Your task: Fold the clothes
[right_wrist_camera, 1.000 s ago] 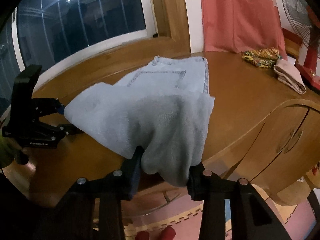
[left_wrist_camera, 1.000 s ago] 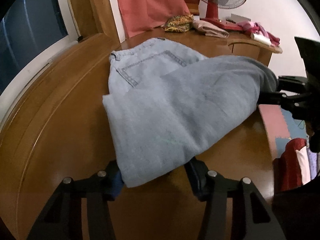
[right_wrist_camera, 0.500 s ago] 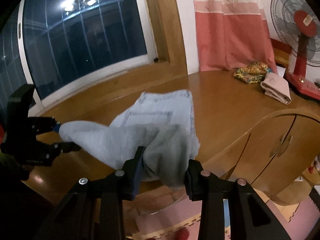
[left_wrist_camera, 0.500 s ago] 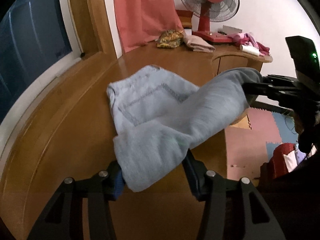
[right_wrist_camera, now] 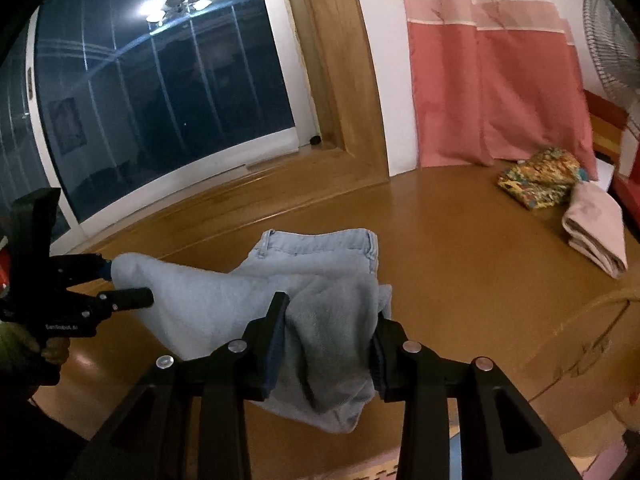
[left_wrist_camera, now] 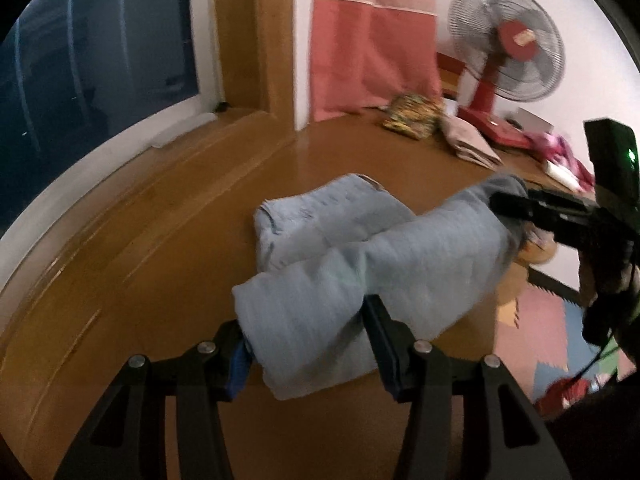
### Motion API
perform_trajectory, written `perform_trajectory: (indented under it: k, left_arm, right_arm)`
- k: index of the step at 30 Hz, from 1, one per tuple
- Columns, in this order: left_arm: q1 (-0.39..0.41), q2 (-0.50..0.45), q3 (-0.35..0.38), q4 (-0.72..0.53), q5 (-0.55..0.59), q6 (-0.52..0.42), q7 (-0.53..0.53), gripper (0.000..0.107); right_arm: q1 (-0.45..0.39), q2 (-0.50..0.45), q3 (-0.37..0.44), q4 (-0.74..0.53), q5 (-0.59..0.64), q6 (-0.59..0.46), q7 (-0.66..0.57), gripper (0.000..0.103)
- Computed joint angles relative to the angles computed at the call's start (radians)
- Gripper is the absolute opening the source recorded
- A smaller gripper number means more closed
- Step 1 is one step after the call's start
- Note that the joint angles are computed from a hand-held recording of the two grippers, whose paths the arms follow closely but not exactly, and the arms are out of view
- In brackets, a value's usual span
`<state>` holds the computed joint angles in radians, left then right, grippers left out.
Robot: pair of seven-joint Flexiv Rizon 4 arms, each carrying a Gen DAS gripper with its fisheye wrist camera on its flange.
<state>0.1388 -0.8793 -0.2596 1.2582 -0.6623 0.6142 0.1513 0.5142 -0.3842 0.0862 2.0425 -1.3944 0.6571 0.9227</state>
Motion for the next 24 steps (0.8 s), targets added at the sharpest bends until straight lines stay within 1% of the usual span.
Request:
perform_trajectory:
  k: [6, 8, 12, 14, 17, 19, 21, 23, 24]
  left_arm:
    - [-0.066, -0.067, -0.003, -0.083, 0.011, 0.093, -0.094, 0.052]
    - [-0.092, -0.092, -0.003, -0.106, 0.027, 0.138, -0.128, 0.053]
    - [-0.131, -0.143, -0.003, -0.155, 0.067, 0.214, -0.187, 0.057]
    - [-0.139, -0.161, 0.002, -0.182, 0.09, 0.209, -0.227, 0.057]
    - [-0.148, -0.176, 0.016, -0.216, 0.121, 0.199, -0.299, 0.057]
    - [-0.133, -0.151, 0.003, -0.184, 0.122, 0.225, -0.312, 0.057]
    - [-0.083, -0.096, -0.064, -0.093, 0.078, 0.279, -0.238, 0.057]
    - [-0.06, -0.068, -0.094, -0.052, 0.046, 0.287, -0.199, 0.057]
    - [-0.057, -0.061, -0.098, -0.047, 0.039, 0.267, -0.189, 0.057]
  right_arm:
    - [-0.095, -0.002, -0.039, 0.033, -0.105, 0.125, 0.065, 0.038]
    - [-0.134, -0.005, -0.047, 0.044, -0.145, 0.185, 0.111, 0.039]
    - [-0.204, -0.004, -0.054, 0.064, -0.256, 0.283, 0.246, 0.039]
    - [-0.22, 0.008, -0.045, 0.076, -0.294, 0.286, 0.293, 0.04]
    - [-0.197, 0.05, -0.015, 0.11, -0.239, 0.191, 0.292, 0.042]
    - [-0.172, 0.081, 0.002, 0.126, -0.198, 0.115, 0.29, 0.043]
    - [-0.168, 0.079, 0.003, 0.106, -0.215, 0.125, 0.238, 0.043]
    - [-0.163, 0.045, 0.001, 0.064, -0.193, 0.148, 0.133, 0.043]
    - [-0.163, 0.017, -0.007, 0.035, -0.186, 0.169, 0.077, 0.043]
